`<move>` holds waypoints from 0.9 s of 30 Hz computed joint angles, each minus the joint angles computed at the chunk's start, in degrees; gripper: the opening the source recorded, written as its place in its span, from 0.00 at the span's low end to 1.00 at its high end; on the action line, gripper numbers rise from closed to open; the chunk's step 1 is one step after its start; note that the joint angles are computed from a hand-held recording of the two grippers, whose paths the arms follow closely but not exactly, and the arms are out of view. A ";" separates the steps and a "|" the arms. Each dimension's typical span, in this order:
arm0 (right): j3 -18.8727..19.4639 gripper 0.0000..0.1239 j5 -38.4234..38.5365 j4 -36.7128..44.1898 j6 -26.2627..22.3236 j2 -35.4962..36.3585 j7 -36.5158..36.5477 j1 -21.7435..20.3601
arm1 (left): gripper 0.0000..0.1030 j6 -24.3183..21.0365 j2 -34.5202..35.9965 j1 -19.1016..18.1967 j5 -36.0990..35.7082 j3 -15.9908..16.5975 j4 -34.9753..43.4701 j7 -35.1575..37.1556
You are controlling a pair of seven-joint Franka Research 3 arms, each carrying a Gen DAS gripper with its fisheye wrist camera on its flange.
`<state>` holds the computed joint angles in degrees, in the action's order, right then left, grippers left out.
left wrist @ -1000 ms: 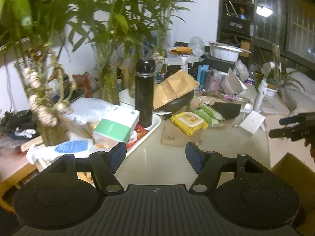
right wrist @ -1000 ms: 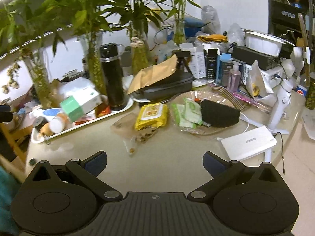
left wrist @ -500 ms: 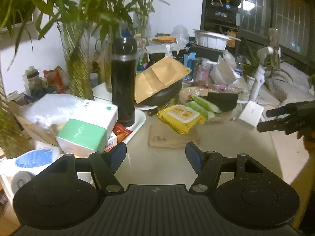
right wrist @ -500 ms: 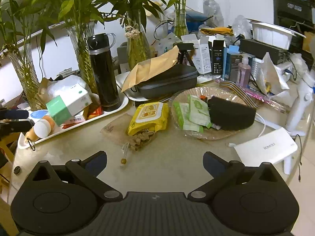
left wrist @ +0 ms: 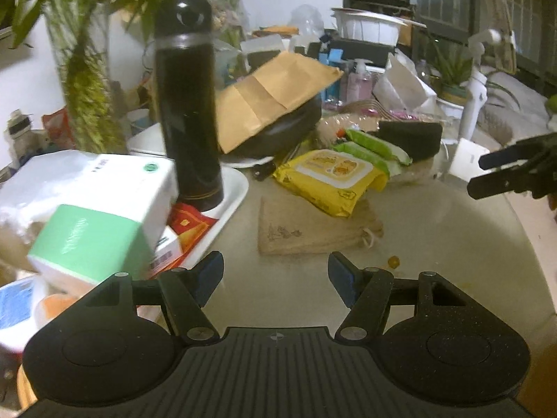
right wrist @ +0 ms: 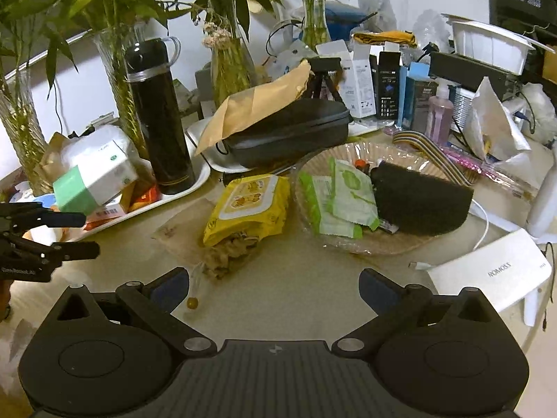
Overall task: Organize soft objects
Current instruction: 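Move both grippers back to the table, left gripper toward the burlap pouch, then close the left gripper on the burlap drawstring pouch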
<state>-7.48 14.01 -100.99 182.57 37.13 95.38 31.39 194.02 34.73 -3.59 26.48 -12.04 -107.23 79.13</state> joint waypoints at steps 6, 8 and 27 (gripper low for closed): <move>-1.23 0.83 0.21 2.60 -1.34 1.96 1.54 0.38 | 0.64 -3.70 4.99 1.28 0.36 -2.43 6.48 1.21; -1.71 0.83 -0.01 3.53 -2.00 2.64 2.28 0.61 | 0.64 -5.32 6.50 0.78 -0.19 -2.14 8.64 1.76; 0.71 0.83 -3.22 8.43 -4.75 5.67 1.71 -1.52 | 0.40 -12.05 15.59 1.77 -6.04 -7.42 20.36 9.17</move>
<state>-6.76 10.79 -92.56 177.82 42.80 97.09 29.88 181.97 50.32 -1.82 20.44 -19.46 -86.87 88.30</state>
